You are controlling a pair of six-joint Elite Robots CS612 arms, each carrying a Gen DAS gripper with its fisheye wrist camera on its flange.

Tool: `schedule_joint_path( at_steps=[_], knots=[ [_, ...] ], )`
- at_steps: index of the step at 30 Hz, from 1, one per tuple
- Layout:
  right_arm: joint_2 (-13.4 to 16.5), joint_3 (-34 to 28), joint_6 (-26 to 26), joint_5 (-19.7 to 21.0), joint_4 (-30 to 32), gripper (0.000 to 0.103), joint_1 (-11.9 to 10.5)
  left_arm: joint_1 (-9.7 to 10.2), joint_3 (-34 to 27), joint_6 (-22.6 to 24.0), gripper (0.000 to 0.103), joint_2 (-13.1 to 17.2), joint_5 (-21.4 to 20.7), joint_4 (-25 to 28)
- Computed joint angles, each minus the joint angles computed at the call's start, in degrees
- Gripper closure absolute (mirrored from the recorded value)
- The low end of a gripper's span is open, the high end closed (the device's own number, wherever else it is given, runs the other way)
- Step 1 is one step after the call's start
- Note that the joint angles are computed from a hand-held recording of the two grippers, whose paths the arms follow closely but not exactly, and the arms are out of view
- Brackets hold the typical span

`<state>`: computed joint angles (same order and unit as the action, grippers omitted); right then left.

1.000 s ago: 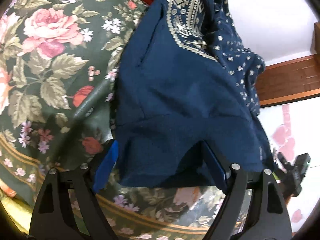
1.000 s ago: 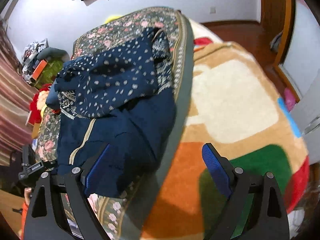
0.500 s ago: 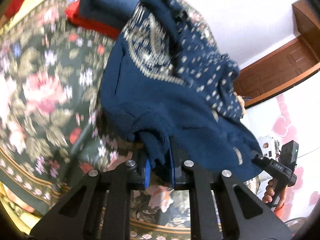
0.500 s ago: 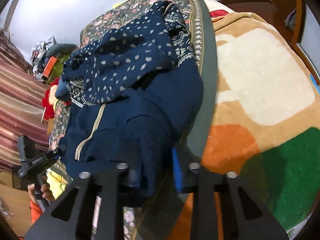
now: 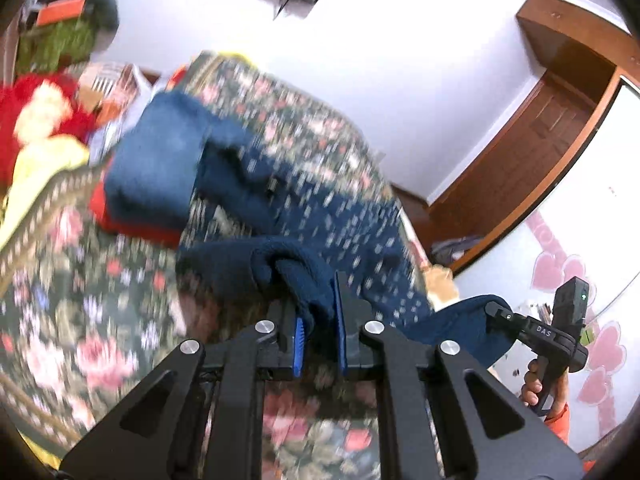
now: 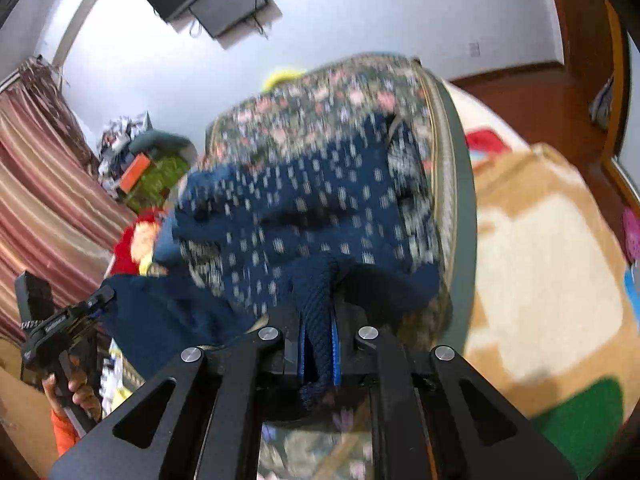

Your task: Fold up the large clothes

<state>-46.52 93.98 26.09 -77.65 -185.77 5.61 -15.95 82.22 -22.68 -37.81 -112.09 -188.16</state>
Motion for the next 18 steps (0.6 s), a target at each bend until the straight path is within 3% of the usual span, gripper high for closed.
schedule_joint_path(
  at_steps=[6,11,18],
  knots=[
    [2.27,-5.92,-0.96,-2.09,-0.86,0.095,-0.61,-0.46,-5.88,2.77,0.094,1.58,3.56,-0.09],
    [5.68,-12.78,-1.53,-2.62,2.02,0.095,-1.39,-0.29,-14.7,2.21,0.095,5.57,5.98,2.67],
    [11.51,-23.05,-2.35,-3.71,9.7,0.095,-2.32,-0.54,-32.37,4.0,0.095,14.82,11.18,17.23]
  ],
)
